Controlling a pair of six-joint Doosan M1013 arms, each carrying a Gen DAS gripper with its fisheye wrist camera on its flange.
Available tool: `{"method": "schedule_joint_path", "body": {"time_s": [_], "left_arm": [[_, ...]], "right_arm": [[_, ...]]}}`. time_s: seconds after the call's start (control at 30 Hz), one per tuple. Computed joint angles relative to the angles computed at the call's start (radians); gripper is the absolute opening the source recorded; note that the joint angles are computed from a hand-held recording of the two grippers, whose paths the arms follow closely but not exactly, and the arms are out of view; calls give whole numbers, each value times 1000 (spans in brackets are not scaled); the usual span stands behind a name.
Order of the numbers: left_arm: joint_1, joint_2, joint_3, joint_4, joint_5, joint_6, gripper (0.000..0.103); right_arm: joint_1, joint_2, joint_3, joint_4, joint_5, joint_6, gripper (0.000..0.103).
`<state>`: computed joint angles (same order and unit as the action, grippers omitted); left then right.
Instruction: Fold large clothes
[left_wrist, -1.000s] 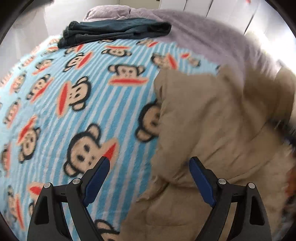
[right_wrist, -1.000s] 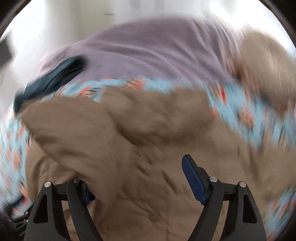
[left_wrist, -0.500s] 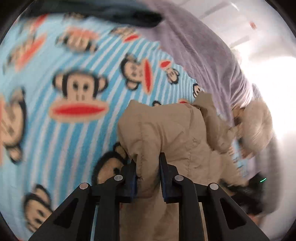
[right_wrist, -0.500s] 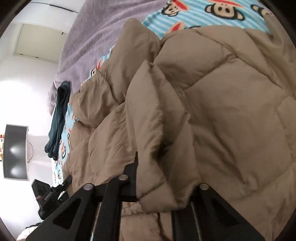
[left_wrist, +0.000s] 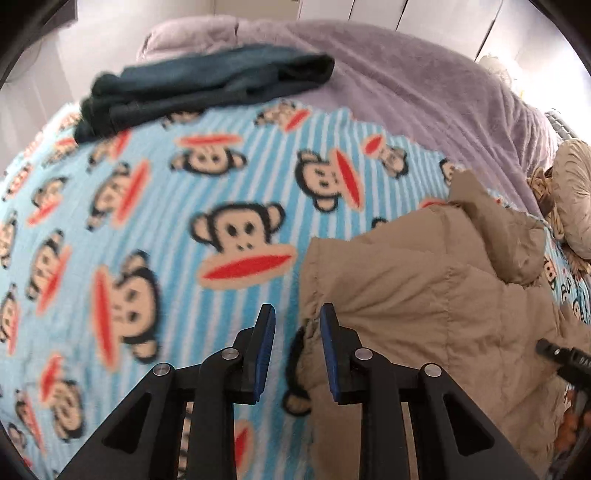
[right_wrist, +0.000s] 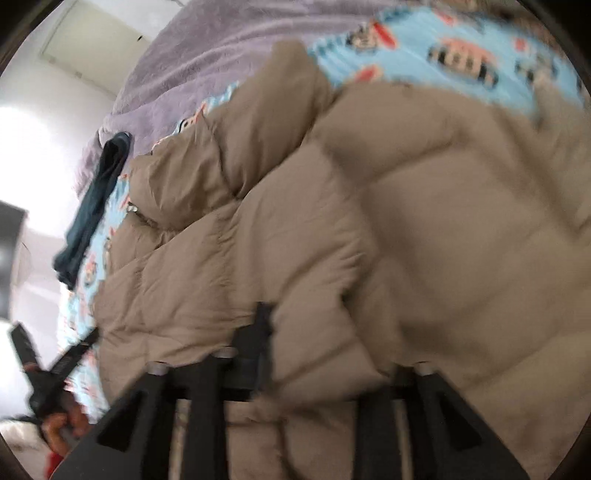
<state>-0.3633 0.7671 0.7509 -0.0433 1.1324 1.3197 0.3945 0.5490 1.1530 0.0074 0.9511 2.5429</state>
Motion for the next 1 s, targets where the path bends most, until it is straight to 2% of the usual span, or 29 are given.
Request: {"method": "schedule_joint_path", "body": {"time_s": [0.03, 0.17, 0.2, 0.27, 0.33, 0.4, 0.53, 0.57, 0.63, 0.7, 0.83, 1.0], "left_arm": [[3, -11, 8, -6, -12, 10, 27], [15, -40, 27, -81, -37, 79, 27], [15, -41, 26, -104, -33, 107, 27], [3, -42, 34, -102, -24, 140, 27], [-14, -23, 21, -58, 14, 134, 27], [-29, -10, 25, -12, 33, 105, 27], [-38, -8, 74, 32, 5, 61, 27], [-38, -12, 85, 30, -7, 57, 28], [-39, -12, 90, 42, -13, 57, 31], [-49, -12, 91, 112, -8, 32, 53], [-42, -9, 65, 111, 36, -13, 54], [-55, -46, 82, 144, 38, -36, 54]], "right_arm": [[2, -9, 0, -38, 18, 10, 53], [14, -48, 20, -180, 79, 104, 52], [15, -60, 33, -196, 66, 117, 39], [15, -77, 52, -186, 37, 88, 19], [15, -76, 50, -154, 19, 22, 19], [19, -51, 20, -135, 34, -39, 19], [18, -20, 20, -83, 95, -62, 18], [14, -21, 38, -62, 89, -54, 18], [9, -36, 79, -42, 42, -28, 17], [8, -43, 88, -31, 38, -29, 17], [2, -54, 88, 5, 50, -45, 17], [0, -98, 125, 17, 30, -20, 20]]}}
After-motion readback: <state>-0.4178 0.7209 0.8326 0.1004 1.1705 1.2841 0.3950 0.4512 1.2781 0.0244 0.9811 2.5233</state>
